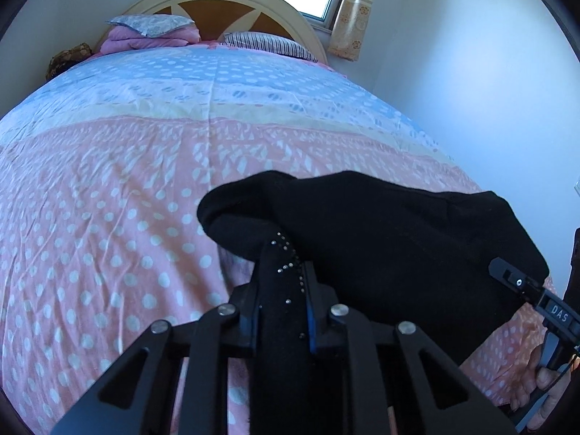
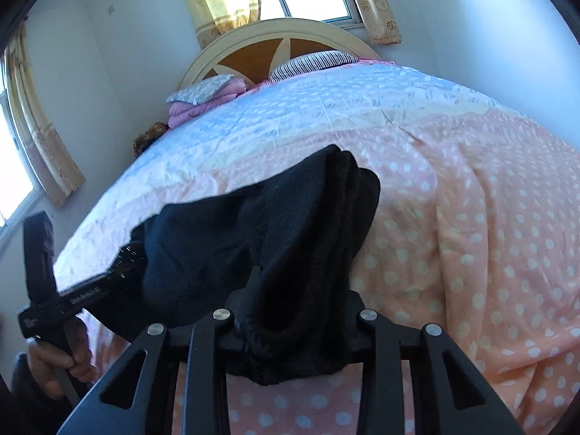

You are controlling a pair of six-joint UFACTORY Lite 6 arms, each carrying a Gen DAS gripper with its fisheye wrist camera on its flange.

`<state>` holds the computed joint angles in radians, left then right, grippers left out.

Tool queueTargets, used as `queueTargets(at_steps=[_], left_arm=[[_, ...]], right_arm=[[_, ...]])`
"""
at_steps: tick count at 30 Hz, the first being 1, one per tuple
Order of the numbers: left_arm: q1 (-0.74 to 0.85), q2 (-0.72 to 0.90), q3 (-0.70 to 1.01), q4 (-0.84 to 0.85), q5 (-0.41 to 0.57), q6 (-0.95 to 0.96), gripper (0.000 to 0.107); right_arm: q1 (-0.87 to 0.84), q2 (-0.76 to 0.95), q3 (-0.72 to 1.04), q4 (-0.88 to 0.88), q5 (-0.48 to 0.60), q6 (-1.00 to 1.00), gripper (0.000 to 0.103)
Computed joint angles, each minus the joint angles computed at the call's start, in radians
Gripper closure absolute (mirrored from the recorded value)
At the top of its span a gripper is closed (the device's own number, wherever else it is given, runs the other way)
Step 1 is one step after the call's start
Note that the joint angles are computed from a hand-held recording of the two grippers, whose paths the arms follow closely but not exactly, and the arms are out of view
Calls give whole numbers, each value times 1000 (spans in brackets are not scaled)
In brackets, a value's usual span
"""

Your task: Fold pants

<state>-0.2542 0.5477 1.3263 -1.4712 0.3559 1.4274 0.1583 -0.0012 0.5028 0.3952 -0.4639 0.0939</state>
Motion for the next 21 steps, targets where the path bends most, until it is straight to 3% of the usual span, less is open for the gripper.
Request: queueTargets(at_steps=[9,18,21], left_arm=[[22,-92,-32,78,30,-57,89],[113,-149,-47,93,83,-54,89],[155,-156,-40,91,78,-38,89]], right_arm=[[148,-149,18,374,7,-347,69],[237,-125,124,463,18,-446,69],[244,-67,190,397,31,-385,69]])
